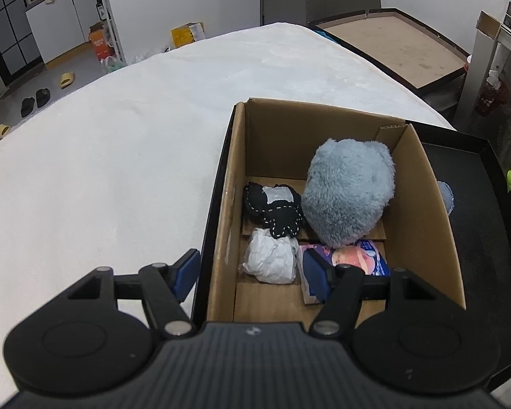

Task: Organize soft objects
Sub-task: 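Carry the hamburger plush into the box and open the right gripper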

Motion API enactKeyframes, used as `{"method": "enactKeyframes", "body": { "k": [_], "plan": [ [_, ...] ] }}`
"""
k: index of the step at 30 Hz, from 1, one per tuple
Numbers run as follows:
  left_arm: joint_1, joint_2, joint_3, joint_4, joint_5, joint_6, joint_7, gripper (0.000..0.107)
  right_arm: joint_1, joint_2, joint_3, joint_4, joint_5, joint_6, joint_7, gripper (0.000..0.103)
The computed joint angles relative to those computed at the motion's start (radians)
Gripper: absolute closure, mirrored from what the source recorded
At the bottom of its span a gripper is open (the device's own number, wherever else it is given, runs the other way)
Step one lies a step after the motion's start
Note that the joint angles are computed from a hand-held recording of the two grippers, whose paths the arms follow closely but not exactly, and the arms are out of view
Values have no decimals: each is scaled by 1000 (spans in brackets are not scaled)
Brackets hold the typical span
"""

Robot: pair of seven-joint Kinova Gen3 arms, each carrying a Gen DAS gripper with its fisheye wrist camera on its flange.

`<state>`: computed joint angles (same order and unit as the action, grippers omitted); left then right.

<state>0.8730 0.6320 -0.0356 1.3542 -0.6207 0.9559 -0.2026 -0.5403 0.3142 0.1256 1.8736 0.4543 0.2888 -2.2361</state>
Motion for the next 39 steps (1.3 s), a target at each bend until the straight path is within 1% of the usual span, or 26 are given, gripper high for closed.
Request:
{"method": "enactKeyframes", "body": {
  "k": [3,6,13,16,20,24,29,34,39],
  "plan": [
    [-3,-13,1,22,0,-24,6,43,-31,-18,17,1,24,12,-33,62],
    [-3,-27,2,49,-3,-50,17,43,-44,-34,11,1,49,26,-62,62],
    [-5,-57,0,95,-18,-92,35,43,-64,-64,-27,-2,125,63,-140,61],
    [-13,-73,6,118,-20,-112,35,43,-79,-71,-38,-3,173,78,-185,61],
    [-30,-91,16,147,-11,-146,31,43,-62,-78,-83,-12,176,97,-187,61],
    [-39,-106,16,174,-3,-182,35,46,-81,-81,-96,-15,220,110,-220,61],
    [-43,-119,13,201,-2,-215,43,47,-88,-80,-122,-28,234,133,-242,61],
    [-51,-127,12,223,8,-246,50,52,-101,-80,-147,-47,239,157,-238,61],
    [-57,-141,10,248,18,-283,52,61,-117,-77,-167,-68,234,184,-231,61]
  ]
}}
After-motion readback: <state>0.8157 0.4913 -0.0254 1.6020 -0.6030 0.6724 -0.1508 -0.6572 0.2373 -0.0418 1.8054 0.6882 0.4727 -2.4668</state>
